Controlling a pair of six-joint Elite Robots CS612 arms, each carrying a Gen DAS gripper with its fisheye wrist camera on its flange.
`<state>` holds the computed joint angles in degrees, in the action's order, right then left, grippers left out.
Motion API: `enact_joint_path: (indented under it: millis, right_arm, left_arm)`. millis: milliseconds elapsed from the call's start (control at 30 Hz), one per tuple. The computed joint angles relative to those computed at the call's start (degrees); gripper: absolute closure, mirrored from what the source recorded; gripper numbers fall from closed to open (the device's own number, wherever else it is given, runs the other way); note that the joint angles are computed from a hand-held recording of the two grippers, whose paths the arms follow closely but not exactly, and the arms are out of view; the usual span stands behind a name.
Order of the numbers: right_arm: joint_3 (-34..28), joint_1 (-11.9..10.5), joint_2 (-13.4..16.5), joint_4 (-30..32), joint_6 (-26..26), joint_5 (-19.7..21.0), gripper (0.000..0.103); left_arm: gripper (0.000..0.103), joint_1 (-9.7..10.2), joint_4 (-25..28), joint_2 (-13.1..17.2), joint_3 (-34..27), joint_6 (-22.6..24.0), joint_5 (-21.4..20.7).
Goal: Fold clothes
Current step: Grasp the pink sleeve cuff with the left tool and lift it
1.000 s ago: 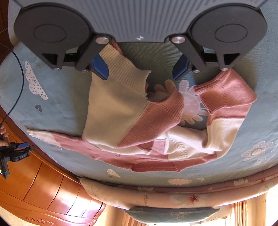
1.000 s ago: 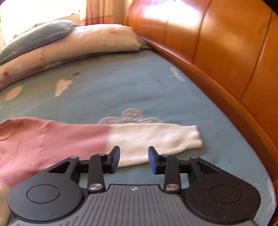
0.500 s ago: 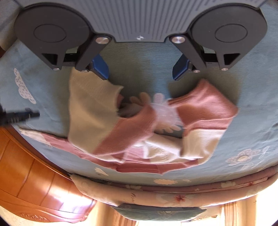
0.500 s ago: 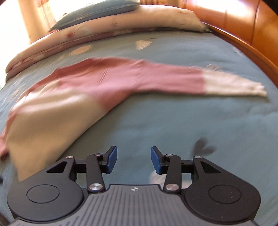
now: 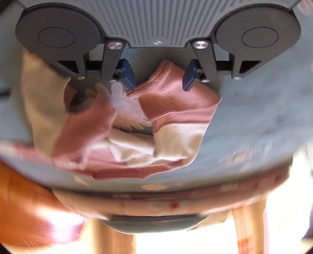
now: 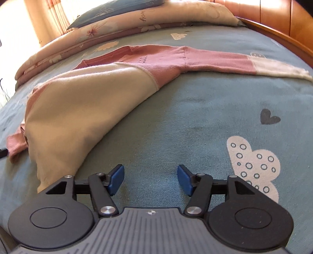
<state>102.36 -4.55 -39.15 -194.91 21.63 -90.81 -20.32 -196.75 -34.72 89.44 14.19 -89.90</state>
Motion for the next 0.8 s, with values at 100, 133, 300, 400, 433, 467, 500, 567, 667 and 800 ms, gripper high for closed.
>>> enact_joint_path:
  millis: [100,133,300,400,433,467,500,567,667,800]
  right_arm:
    - [0.4,-0.4,-0.1,-0.3,0.4,0.7,0.038]
    - [0.4,-0.4,0.0,-0.5,0.4,0.7,0.038]
    - [0.2,-0.5,0.3,-1.0,0.6,0.8,0.036]
    - [0.2,-0.5,0.4,-1.3,0.5,0.8,0.036]
    - [0.2,-0.5,0.5,-1.4,0.5,0.9,0.035]
    - [0.2,-0.6,0.5,-1.6,0.5,1.0,0.035]
    - [0.2,-0.6,0.6,-1.7,0.6,1.1,0.035]
    - [0.1,-0.6,0.6,-1.9,0.6,1.3,0.033]
    - [-0.1,-0.4,0.7,-1.6,0.2,0.8,0.031]
    - [-0.2,-0.1,0.8,-1.7,-0.3,0.2,0.031]
  left_arm:
    - [0.053,-1.11,-0.9,1.3,-1.0,8.1,4.4]
    - [0.053,-1.46,-1.3,1.8,-1.4,10.4,6.2]
    - [0.053,-1.87,-0.7,3.1,-3.1,15.3,10.8]
    - [0.051,-1.65,-2.4,2.9,-2.9,13.5,11.7]
    - [0.049,-1.57,-3.4,2.9,-2.8,12.3,12.2]
    - [0.049,-1.49,-4.5,2.9,-2.6,11.0,12.9]
    - [0.050,-1.47,-5.1,2.9,-2.4,9.9,13.6]
    - [0.050,-1.31,-3.3,2.5,-2.3,9.2,13.4]
    - [0.053,-1.39,-2.2,2.7,-2.4,7.6,13.3]
    - [0.078,-1.56,-0.7,2.8,-3.3,1.6,14.5]
